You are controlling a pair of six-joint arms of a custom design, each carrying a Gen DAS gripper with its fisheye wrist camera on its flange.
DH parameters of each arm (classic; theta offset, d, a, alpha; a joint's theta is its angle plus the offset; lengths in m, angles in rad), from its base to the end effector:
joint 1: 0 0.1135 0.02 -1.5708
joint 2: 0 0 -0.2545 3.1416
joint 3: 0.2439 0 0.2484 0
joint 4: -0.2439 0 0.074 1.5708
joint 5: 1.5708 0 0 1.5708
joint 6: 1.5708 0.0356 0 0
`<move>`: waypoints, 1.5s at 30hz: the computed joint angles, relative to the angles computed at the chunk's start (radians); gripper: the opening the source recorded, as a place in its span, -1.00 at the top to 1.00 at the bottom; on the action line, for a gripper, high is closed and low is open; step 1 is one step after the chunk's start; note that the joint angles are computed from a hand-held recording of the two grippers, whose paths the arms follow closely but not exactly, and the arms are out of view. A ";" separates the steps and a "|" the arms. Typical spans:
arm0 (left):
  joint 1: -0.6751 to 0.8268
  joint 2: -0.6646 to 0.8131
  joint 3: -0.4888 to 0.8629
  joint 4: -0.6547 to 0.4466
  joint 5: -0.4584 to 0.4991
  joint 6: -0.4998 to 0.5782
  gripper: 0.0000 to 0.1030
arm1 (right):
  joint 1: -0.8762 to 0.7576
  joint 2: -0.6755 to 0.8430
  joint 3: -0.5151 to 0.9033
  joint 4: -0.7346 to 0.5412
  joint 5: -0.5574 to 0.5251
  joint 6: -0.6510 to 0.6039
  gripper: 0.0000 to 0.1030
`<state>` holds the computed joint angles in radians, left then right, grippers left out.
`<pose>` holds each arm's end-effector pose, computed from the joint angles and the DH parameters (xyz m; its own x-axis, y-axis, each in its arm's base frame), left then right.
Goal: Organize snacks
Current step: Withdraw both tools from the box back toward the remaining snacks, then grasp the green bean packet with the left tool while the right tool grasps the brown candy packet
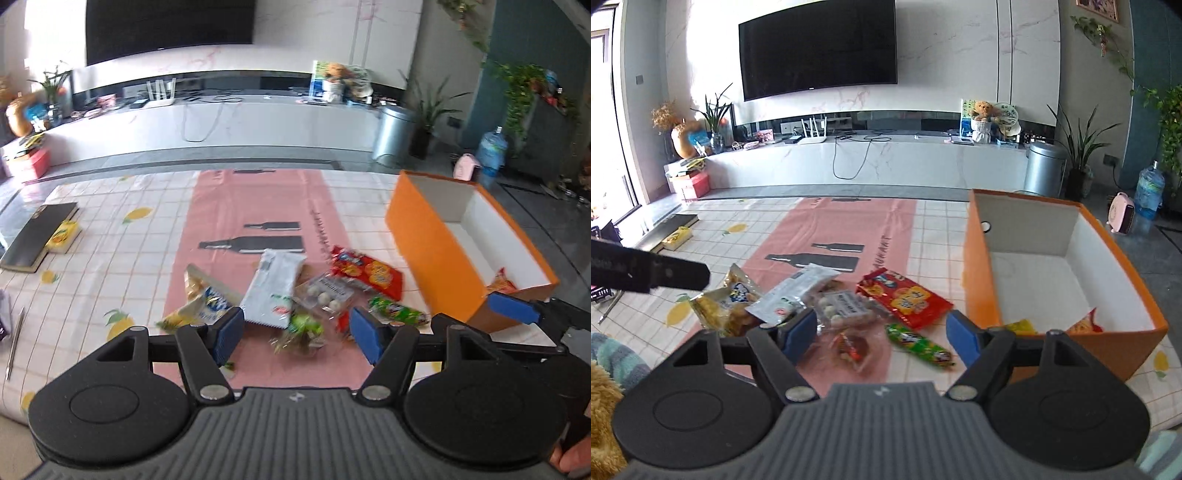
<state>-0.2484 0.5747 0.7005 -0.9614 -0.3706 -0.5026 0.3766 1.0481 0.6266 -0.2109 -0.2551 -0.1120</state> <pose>0.1097 -0.0145 0.2621 -0.6270 -0.3042 -0.7172 -0.3518 0.9319 -0.0877 0.2059 0.0911 0.2260 -0.4853 -0.3082 -0.8182 -0.6031 0.7955 0.0581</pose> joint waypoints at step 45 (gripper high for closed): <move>0.483 0.533 -0.134 0.478 0.536 -0.019 -0.38 | 0.100 0.748 0.298 0.157 -0.015 0.175 -0.05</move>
